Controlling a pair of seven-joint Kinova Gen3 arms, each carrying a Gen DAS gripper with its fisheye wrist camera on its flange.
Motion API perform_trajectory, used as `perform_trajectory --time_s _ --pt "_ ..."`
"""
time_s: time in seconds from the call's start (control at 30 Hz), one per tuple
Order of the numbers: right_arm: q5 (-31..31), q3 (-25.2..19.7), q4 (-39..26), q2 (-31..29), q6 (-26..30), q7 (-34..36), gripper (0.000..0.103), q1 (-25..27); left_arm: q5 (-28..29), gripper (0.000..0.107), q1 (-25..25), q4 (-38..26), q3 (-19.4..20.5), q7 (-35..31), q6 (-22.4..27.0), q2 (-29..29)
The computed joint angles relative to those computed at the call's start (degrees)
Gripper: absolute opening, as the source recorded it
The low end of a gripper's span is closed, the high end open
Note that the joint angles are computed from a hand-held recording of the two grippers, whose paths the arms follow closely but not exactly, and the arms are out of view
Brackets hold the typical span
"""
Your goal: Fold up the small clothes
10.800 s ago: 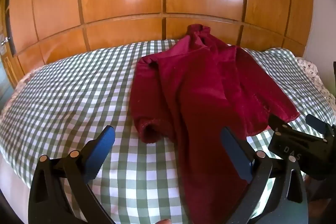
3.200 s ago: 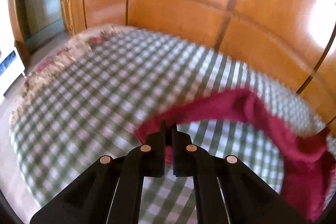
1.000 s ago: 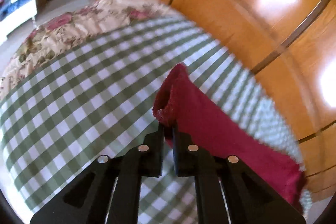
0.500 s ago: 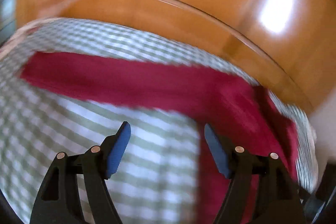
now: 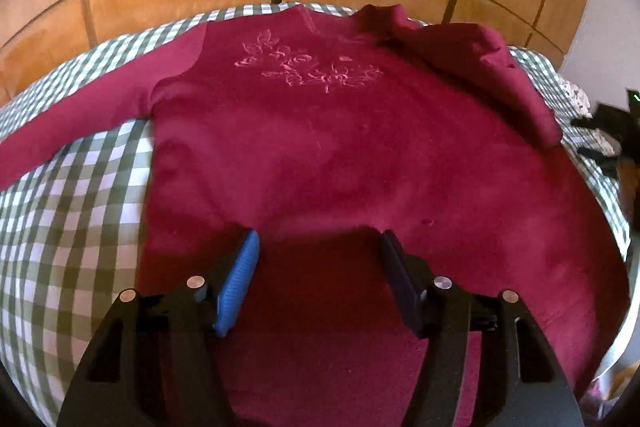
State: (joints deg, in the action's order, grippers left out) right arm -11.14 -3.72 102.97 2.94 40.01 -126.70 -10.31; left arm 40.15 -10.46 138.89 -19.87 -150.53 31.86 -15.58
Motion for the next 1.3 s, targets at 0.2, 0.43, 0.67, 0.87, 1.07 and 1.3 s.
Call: perform_trajectory --time_s 0.2,0.43,0.67,0.87,1.07,1.3 --pt "3.45 -11.89 -7.03 8.74 1.51 -1.86 0.057 12.26 0.96 0.067 0.95 1.15 0.30 -0.85 -1.89 -0.44" --pt "18.35 -14.73 -14.58 9.06 8.55 -2.17 0.006 12.45 2.73 0.069 1.55 1.33 -0.93 -2.28 -1.73 -0.07" --pt "33.31 3.69 -14.21 4.47 12.28 -12.08 0.006 1.10 3.48 0.071 0.94 1.28 -0.65 -2.99 -1.33 0.30" --pt "25.66 8.81 -10.04 4.59 11.37 -6.67 0.056 3.95 3.17 0.071 0.31 0.88 -0.43 -3.01 -0.64 0.63" --pt "12.61 20.13 -2.00 -1.87 9.69 4.15 0.083 -8.16 -5.17 0.071 -3.69 -3.13 1.12 4.37 7.02 -0.88" --pt "-1.07 24.49 5.42 -12.73 14.55 20.46 0.083 -22.20 -11.87 0.071 -8.31 -6.52 -11.20 3.89 20.58 -6.73"
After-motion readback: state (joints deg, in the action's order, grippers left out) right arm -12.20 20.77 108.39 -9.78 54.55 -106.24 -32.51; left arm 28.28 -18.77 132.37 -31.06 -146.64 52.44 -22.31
